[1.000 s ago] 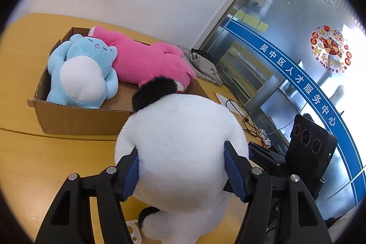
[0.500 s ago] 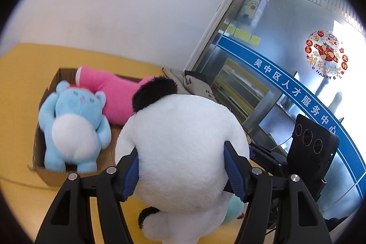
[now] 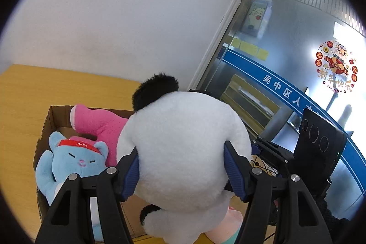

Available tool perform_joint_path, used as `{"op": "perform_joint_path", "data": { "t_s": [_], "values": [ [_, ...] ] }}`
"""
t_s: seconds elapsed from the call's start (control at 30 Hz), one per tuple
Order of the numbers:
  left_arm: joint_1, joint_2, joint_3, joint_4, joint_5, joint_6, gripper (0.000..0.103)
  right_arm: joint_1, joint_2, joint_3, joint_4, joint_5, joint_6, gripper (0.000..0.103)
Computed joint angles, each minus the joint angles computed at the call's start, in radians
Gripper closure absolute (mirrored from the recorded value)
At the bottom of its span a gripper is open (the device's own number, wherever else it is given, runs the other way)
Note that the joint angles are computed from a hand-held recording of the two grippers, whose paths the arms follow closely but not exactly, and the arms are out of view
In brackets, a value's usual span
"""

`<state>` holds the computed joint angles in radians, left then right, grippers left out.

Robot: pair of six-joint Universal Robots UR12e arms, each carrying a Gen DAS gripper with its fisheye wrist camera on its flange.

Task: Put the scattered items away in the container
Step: 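Carry the white panda with both grippers into the box and open them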

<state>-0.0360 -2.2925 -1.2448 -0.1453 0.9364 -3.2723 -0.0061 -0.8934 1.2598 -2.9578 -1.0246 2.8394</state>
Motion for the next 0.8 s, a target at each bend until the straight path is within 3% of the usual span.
{"op": "perform_joint_path", "data": {
  "t_s": [0.2,0.4,0.8],
  "values": [
    [0.001,-0.063,0.076,-0.077,0.003,0.002,0.038,0.005,0.058,-0.086,0.083,-0.045,-0.033,0.021],
    [0.005,-0.114,0.122,-0.151,0.006,-0.018,0.038,0.003,0.112,-0.137,0.142,-0.042,-0.025,0.021],
    [-0.001,-0.132,0.118,-0.203,0.064,0.003,0.038,0.008,0.176,-0.204,0.276,-0.051,-0.063,0.021]
  ]
}}
